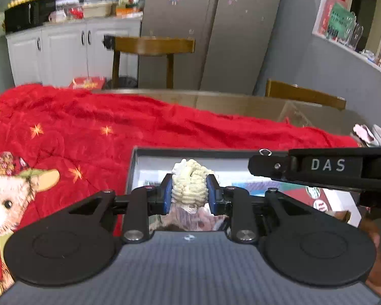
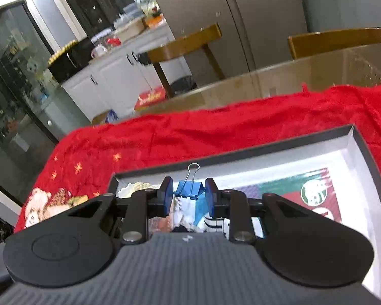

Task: Organize objects
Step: 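Lower both tools with the rope loop and binder clip into the box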

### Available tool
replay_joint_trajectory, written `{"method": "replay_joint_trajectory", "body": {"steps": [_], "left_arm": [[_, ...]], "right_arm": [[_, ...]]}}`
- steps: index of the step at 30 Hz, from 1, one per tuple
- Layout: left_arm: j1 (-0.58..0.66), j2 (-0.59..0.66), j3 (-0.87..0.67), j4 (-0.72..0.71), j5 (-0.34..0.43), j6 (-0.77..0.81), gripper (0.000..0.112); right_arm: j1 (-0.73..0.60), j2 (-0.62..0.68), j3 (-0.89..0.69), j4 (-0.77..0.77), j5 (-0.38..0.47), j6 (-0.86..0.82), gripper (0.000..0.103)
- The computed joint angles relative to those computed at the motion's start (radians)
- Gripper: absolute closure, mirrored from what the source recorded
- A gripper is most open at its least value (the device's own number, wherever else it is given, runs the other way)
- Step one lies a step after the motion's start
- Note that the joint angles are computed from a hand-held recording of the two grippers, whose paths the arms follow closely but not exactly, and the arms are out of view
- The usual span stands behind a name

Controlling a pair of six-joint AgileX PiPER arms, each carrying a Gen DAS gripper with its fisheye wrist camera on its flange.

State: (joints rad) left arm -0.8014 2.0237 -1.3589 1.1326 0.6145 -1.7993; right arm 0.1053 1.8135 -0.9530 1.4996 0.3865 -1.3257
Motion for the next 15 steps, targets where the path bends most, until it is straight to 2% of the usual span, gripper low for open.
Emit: {"method": "replay_joint_trajectory", "body": {"steps": [2,6,9,11,15], "left_arm": [[0.006,0.009,-0.001,-0.041,-0.014,0.028,0.08],[0.003,0.023,-0.021,-0.069,0.019,0.06,0.08],[0.0,0.041,-0.053,-0.123,0.054,0.116,0.08],[0.006,0.043,-0.058,-0.155,0.048,0.139,0.08],[0.009,0.052,-0.069,-0.184,0.054,0.163,0.08]], "right_arm": [[0.002,0.014,-0.007,-0.01,0.001,0.013,0.072],[0.009,0.026,-0.02,-0.046,-0.007,0.059,0.072],[-0.004,0.043,-0.039,-0.104,0.029,0.122,0.072],[-0.011,0.058,-0.056,-0.136,0.05,0.153,0.072],[-0.016,0.059,-0.051,-0.141,0.05,0.155,0.072]]}}
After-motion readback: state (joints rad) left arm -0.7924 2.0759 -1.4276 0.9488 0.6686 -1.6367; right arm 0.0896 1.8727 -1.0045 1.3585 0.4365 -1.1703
